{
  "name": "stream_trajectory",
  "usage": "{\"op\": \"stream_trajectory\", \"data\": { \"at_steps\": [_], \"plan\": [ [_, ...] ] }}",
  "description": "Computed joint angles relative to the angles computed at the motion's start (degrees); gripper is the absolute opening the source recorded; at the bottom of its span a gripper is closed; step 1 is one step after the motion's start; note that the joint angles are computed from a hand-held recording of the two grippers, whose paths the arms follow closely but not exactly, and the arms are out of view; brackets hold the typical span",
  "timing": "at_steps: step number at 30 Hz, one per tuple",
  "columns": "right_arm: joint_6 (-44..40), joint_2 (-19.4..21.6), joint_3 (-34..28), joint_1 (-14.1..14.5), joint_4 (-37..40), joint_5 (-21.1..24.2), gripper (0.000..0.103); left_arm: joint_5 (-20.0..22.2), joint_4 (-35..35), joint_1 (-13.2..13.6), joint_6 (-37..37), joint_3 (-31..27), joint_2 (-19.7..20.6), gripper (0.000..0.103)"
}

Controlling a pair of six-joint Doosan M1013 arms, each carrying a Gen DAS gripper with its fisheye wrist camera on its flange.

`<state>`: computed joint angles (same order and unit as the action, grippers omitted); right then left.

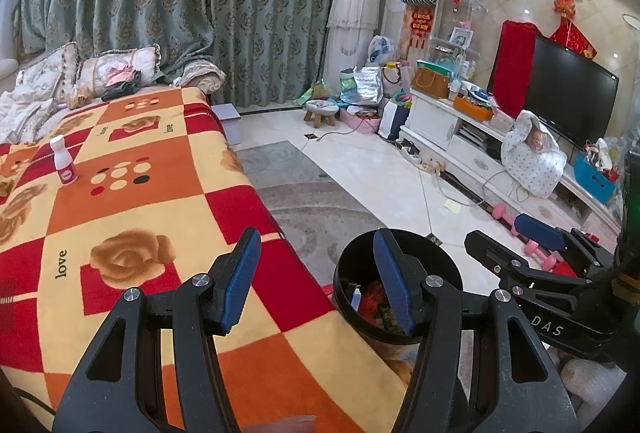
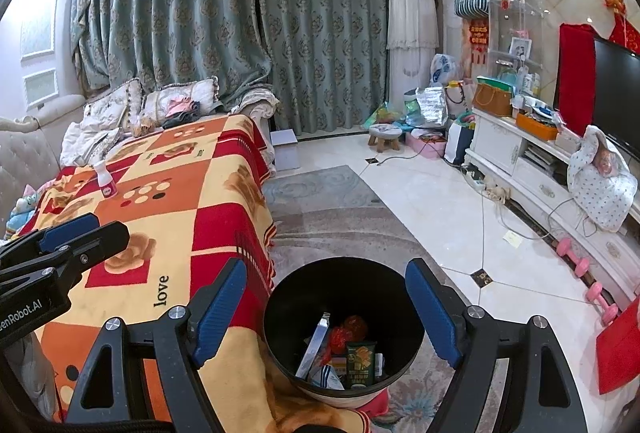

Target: Collect trash

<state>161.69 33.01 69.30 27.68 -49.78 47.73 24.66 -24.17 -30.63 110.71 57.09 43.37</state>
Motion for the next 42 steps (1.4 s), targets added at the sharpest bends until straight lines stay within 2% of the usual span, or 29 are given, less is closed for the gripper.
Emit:
{"op": "stream_trajectory", "data": {
  "at_steps": [42],
  "plan": [
    [-2.9, 0.6, -0.8, -0.3, 3.0, 0.1, 0.081, 0.6, -0.6, 0.1, 0.1, 0.1, 0.2, 0.057]
  ]
}}
